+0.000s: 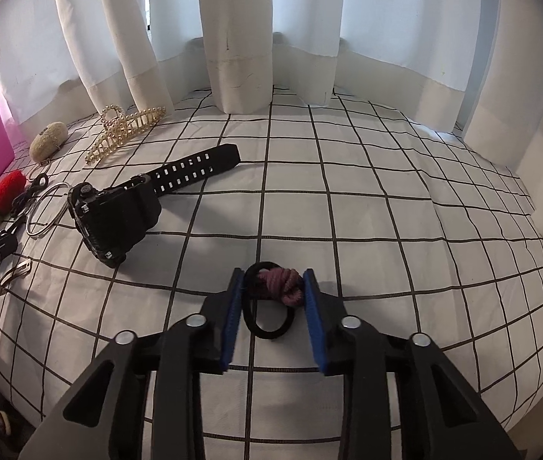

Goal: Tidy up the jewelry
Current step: 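Close the left tool on the black lanyard while the right tool grasps the hair tie, then carry the lanyard and hair tie with both tools over the pink tub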

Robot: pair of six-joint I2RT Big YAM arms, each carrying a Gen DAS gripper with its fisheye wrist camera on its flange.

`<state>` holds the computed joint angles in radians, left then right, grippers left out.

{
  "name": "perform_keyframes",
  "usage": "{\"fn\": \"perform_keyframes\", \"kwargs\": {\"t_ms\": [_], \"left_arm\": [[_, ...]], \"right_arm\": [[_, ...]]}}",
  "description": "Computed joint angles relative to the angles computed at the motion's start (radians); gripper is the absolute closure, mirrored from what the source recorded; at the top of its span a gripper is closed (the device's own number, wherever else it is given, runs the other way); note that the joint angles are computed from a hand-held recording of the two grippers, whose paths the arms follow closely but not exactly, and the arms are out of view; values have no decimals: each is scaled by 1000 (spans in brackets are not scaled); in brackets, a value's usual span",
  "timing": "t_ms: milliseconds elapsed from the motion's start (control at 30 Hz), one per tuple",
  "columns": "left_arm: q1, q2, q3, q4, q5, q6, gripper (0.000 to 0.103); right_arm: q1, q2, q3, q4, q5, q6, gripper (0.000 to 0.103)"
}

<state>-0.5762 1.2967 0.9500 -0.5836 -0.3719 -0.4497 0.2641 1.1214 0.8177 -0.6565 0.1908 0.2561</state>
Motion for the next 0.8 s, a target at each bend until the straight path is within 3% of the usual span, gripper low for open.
{"fn": "perform_keyframes", "kwargs": {"t_ms": [133,233,500,800], "left_arm": [[-4,-10,-6,1,-1,-6,70],[-2,-21,-15,5,-1,-14,76],[-9,-62,-29,3,-6,-32,79],[-34,-119,26,-99,-34,-51,79]], "right_arm": [[-4,-5,-3,3,-16,9,79],[-5,-9,-4,4,-24,9,80],[-16,-30,-9,2,-70,22,80],[-43,-66,46,-60,-139,29,80]]}}
